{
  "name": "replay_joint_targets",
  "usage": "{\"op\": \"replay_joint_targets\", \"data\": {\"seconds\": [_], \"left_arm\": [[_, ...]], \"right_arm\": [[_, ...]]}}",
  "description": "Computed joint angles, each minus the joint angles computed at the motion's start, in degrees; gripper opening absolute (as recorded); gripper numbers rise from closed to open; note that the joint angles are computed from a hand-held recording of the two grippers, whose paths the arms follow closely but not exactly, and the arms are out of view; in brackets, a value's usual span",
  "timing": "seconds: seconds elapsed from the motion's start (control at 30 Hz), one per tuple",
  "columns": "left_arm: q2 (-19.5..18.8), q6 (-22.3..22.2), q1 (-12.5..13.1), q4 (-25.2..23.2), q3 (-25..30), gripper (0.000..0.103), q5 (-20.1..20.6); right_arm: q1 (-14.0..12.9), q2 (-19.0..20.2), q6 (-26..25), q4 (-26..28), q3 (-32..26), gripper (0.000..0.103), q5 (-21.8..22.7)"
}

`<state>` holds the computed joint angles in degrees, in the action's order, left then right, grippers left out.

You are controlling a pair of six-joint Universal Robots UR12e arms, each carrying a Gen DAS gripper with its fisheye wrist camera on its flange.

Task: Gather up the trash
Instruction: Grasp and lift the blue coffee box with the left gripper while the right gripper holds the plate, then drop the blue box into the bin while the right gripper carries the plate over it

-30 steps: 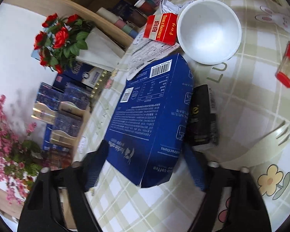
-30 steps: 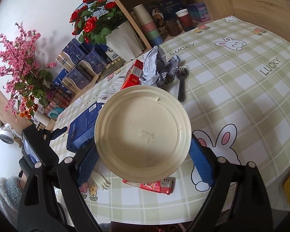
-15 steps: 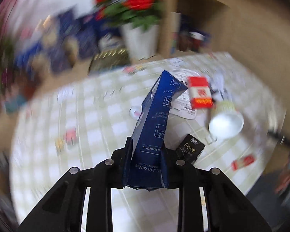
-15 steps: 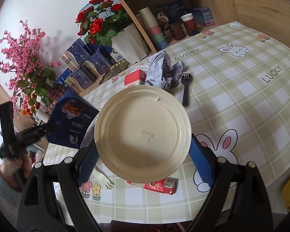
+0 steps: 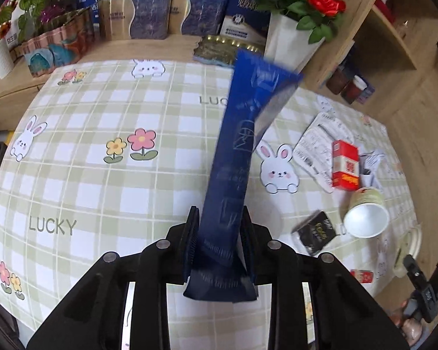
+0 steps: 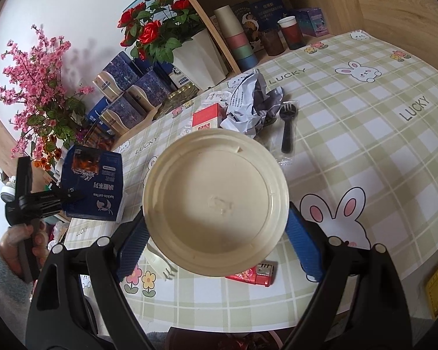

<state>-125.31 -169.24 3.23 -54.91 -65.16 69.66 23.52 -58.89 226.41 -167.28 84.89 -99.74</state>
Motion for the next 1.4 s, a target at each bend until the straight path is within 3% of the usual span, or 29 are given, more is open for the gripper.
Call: {"op": "replay_joint_targets", "data": {"seconds": [0.13, 0.23, 0.3, 0.53, 0.77, 1.1, 1.23, 1.4], "left_arm": [[-0.18, -3.86, 0.60, 2.00, -1.17, 0.024, -2.92], [1.07, -7.58, 1.23, 9.07, -4.06, 0.021, -5.44], [1.70, -7.48, 1.58, 11.31, -4.77, 0.021, -7.62], [4.37, -5.63, 1.91, 11.69, -6.00, 0.020, -10.98], [9.73, -1.24, 2.28, 11.79, -11.45, 0.020, -14.26], [18.79, 5.55, 3.01, 11.22, -23.86, 0.020, -17.50], [21.93, 8.54, 3.31, 10.23, -29.37, 0.020, -17.52], [24.71, 13.55, 3.29, 7.56, -35.18, 0.020, -14.17]], "right_arm": [[0.16, -0.04, -0.51, 0.27, -0.14, 0.086, -0.12], [0.22, -0.32, -0.89, 0.16, 0.01, 0.086, -0.44], [0.30, -0.54, -1.16, 0.18, 0.10, 0.086, -0.75], [0.95, -1.25, -1.08, -0.81, 0.37, 0.086, -1.18], [2.16, -2.87, -2.37, -1.88, 1.43, 0.086, -1.77], [4.94, -6.30, -5.17, -3.07, 5.29, 0.086, -2.82], [6.11, -7.33, -5.93, -3.87, 7.05, 0.086, -3.41], [6.98, -7.92, -5.35, -3.79, 8.63, 0.086, -2.68]]}}
